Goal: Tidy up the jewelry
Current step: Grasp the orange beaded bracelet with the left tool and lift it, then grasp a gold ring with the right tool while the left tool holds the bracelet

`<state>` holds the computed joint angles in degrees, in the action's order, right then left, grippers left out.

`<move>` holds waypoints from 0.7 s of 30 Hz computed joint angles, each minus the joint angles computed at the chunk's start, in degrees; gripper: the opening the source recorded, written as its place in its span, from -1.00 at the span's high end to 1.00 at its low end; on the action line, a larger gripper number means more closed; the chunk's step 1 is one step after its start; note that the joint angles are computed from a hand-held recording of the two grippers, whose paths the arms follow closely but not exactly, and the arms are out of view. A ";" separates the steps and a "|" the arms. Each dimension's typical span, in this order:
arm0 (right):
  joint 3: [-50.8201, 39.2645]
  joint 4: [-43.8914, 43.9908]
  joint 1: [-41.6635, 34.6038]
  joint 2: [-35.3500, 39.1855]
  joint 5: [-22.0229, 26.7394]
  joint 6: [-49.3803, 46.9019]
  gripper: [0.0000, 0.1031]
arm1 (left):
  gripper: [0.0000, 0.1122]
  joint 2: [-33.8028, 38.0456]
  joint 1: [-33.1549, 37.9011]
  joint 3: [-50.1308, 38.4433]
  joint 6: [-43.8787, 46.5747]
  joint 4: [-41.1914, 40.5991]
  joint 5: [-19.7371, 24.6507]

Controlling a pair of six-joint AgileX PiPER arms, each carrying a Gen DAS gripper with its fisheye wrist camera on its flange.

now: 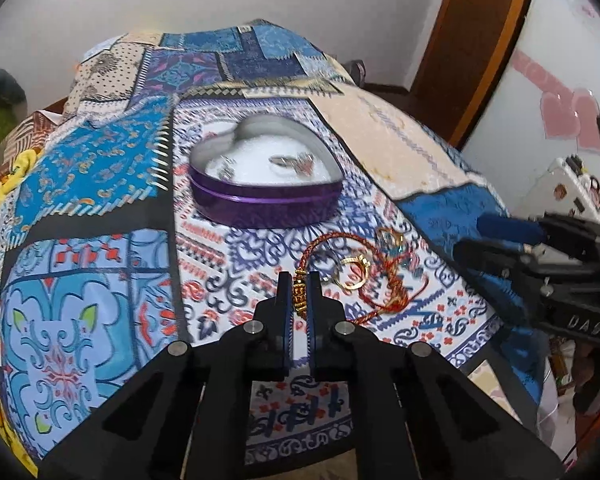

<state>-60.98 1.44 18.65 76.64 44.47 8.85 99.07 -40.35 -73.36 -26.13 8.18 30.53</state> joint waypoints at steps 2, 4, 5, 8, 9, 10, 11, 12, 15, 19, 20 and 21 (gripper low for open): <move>-0.32 -0.44 0.34 0.19 0.14 0.32 0.14 | 0.92 -1.44 0.55 0.68 -0.87 0.43 -0.69; -0.65 -0.55 0.59 0.53 0.18 0.42 0.14 | 0.92 -3.27 0.97 1.67 -1.98 1.42 -1.52; -0.82 -0.52 0.76 0.75 0.14 0.45 0.14 | 0.92 -4.13 1.15 2.01 -2.31 1.81 -1.68; -1.52 -1.11 1.71 1.65 0.02 1.10 0.14 | 0.92 -6.48 1.71 3.28 -3.17 2.68 -2.34; -1.78 -1.36 2.10 2.07 -0.05 1.29 0.14 | 0.92 -6.92 1.82 3.42 -3.35 2.85 -2.34; -2.14 -1.41 2.41 2.61 -0.02 1.30 0.14 | 0.92 -7.68 2.00 3.91 -3.90 3.52 -2.48; -2.44 -1.19 2.54 3.09 0.00 1.12 0.14 | 0.92 -8.08 2.12 4.17 -4.34 4.09 -2.49; -2.73 -0.78 2.68 3.51 -0.02 0.82 0.14 | 0.92 -8.59 2.30 4.56 -4.78 4.63 -2.54; -3.40 0.55 3.01 4.33 -0.16 -0.28 0.15 | 0.92 -10.05 3.15 6.11 -5.32 4.79 -3.19; -4.23 -0.93 4.82 5.35 -0.55 0.78 0.15 | 0.92 -11.19 4.80 8.39 -5.64 4.68 -3.94; -4.31 -2.03 5.48 5.56 -0.77 1.59 0.15 | 0.92 -11.29 5.39 9.06 -5.69 4.57 -4.12; -4.33 -3.75 6.30 5.73 -1.16 2.98 0.15 | 0.92 -11.55 5.63 9.67 -6.31 5.15 -4.15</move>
<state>-65.31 -2.31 24.95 82.36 43.31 11.84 87.52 -34.72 -63.69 -32.43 13.33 26.38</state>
